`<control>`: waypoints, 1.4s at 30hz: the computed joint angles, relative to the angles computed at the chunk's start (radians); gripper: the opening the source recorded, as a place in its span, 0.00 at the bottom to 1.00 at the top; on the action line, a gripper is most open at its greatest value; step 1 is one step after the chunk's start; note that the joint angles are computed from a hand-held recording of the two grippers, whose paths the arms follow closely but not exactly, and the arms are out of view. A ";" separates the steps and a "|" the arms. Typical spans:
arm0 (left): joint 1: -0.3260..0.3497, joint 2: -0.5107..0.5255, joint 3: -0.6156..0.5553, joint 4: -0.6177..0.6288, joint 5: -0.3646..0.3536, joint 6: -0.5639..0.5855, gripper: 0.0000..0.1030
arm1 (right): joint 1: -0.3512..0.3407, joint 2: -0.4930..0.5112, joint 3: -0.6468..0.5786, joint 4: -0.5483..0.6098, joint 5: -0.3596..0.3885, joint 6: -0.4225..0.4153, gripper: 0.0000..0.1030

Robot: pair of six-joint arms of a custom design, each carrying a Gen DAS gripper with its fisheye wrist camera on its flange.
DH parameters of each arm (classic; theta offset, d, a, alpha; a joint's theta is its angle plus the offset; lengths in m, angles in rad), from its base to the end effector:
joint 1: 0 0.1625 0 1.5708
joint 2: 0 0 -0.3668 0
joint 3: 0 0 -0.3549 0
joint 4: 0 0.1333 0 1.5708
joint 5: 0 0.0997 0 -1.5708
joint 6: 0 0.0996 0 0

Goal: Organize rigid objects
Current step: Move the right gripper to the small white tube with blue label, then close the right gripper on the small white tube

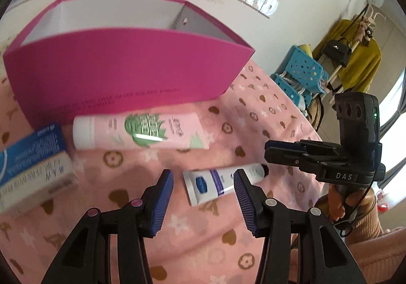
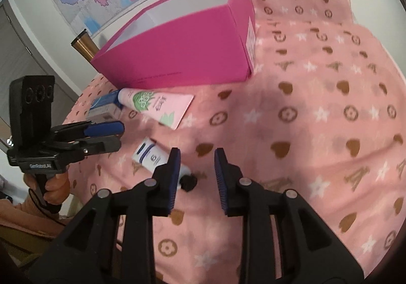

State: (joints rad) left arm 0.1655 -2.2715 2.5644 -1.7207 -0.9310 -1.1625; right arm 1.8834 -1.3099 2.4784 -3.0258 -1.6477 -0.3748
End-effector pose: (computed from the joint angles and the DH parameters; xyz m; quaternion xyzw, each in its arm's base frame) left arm -0.1562 -0.2215 0.2471 0.1370 0.9372 -0.2817 0.1538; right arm 0.2294 -0.3013 0.1232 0.3281 -0.9330 0.1414 0.0425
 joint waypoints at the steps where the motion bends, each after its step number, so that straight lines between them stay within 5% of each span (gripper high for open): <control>1: -0.001 0.005 0.004 -0.004 -0.006 -0.006 0.49 | 0.000 -0.001 0.006 -0.002 -0.002 0.000 0.33; 19: 0.037 0.066 0.023 -0.074 -0.052 0.003 0.49 | -0.024 -0.008 0.053 -0.019 0.030 0.010 0.36; 26: 0.043 0.080 0.026 -0.098 -0.056 0.019 0.54 | -0.044 0.003 0.043 -0.003 0.053 0.007 0.18; 42: 0.024 0.136 0.015 -0.086 -0.044 0.010 0.56 | -0.041 0.049 0.020 -0.049 0.070 0.006 0.25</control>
